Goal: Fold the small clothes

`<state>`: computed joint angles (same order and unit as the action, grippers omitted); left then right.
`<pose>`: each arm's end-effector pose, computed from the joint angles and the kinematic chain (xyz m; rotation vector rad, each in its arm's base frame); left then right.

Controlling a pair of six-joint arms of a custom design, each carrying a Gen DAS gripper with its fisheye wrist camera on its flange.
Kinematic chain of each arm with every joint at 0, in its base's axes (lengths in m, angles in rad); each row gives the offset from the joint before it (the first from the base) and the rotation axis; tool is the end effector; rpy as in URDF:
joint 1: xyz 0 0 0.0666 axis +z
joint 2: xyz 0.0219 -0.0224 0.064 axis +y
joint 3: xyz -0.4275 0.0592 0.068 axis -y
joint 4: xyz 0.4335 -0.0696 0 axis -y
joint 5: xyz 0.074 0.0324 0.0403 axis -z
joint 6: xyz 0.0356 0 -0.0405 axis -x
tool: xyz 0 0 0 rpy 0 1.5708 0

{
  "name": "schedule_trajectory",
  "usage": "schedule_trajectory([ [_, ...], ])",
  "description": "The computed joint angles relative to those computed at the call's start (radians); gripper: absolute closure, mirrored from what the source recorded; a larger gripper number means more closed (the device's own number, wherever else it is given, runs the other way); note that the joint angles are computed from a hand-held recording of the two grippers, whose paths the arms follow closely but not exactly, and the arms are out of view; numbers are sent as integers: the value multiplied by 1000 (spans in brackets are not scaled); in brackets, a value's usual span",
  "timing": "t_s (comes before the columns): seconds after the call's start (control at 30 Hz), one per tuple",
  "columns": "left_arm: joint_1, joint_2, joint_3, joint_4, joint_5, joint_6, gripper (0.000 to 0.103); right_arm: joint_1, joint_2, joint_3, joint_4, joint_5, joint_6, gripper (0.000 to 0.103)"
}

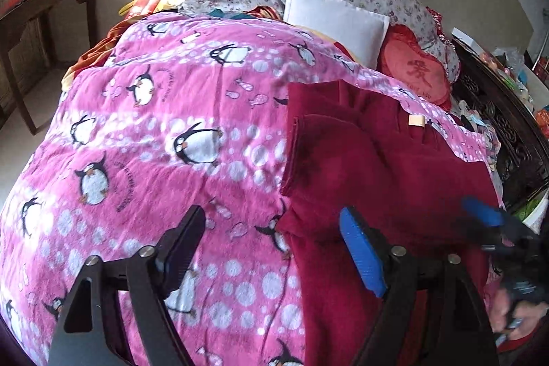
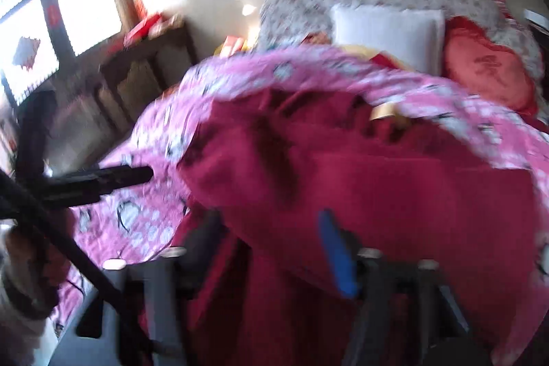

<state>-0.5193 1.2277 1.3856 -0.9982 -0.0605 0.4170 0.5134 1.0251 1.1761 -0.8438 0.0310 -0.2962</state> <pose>0.3856 -0.2184 0.5425 0.0966 2.4385 -0.3552 0.3238 0.1809 0.5264 -0.2320 2.2820 0.3915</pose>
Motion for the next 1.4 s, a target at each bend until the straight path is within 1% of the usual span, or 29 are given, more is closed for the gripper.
schedule_trajectory([
  [0.1,-13,27,12,30,-35,-6,14,-64,-101,-32,-22,54,5,30],
  [0.13,-16,40,20,28,-48,-6,14,-72,-129,-31,-41,100,-9,25],
  [0.2,-19,83,46,24,-70,7,14,-152,-156,-34,-73,158,-29,22],
  [0.27,-17,119,63,24,-76,29,14,-249,-155,-38,-96,161,-45,22],
  [0.3,-17,139,75,20,-69,37,20,-288,-152,-39,-102,154,-57,22],
  [0.33,-18,151,83,18,-55,36,29,-329,-150,-39,-105,132,-68,22],
  [0.37,-22,163,96,10,-37,32,62,-368,-141,-41,-100,95,-79,22],
  [0.4,-31,181,122,-21,-37,22,74,-407,-120,-42,-97,33,-85,22],
  [0.43,-45,188,139,-33,-82,19,77,-434,-104,-42,-102,-21,-85,24],
  [0.47,-55,184,144,-19,-106,8,87,-453,-90,-42,-105,-67,-87,31],
  [0.5,-62,183,157,-13,-117,-9,93,-464,-74,-45,-96,-121,-84,74],
  [0.53,-64,182,169,-12,-123,-19,94,-466,-63,-44,-90,-143,-76,90],
  [0.63,-76,148,180,57,-172,-70,101,-464,-104,-66,-23,-114,-84,92],
  [0.67,-80,140,181,75,-196,-88,101,-457,-123,-71,2,-81,-87,92],
  [0.73,-77,151,193,70,-181,-98,101,-445,-136,-76,20,-24,-77,93],
  [0.8,-75,184,196,42,-197,-70,101,-432,-125,-83,19,40,-77,94],
  [0.87,-67,204,187,17,-181,-37,101,-430,-94,-94,6,78,-73,94],
  [0.9,-56,212,177,4,-149,-13,101,-431,-87,-97,-12,80,-67,93],
  [0.97,-46,191,140,25,-126,2,98,-435,-86,-102,-38,73,-51,90],
  [1.0,-41,174,119,43,-117,1,86,-433,-104,-105,-38,86,-45,82],
  [1.03,-41,165,113,42,-117,-3,75,-429,-121,-104,-41,106,-41,71],
  [1.07,-40,159,111,33,-115,-10,45,-425,-139,-101,-45,118,-41,64],
  [1.1,-38,145,100,42,-105,-19,27,-422,-160,-98,-48,112,-43,51],
  [1.13,-40,125,80,73,-106,-25,26,-418,-178,-96,-49,91,-43,46],
  [1.2,-50,111,68,90,-133,-37,26,-386,-206,-87,-60,45,-20,47],
  [1.27,-52,119,75,80,-114,-36,26,-312,-218,-78,-75,66,24,48],
  [1.3,-55,129,82,69,-103,-33,26,-283,-221,-80,-85,76,37,53],
  [1.33,-60,138,87,56,-104,-34,26,-255,-219,-85,-100,92,40,64],
  [1.4,-73,165,103,23,-111,-47,26,-205,-204,-110,-161,154,46,71],
])
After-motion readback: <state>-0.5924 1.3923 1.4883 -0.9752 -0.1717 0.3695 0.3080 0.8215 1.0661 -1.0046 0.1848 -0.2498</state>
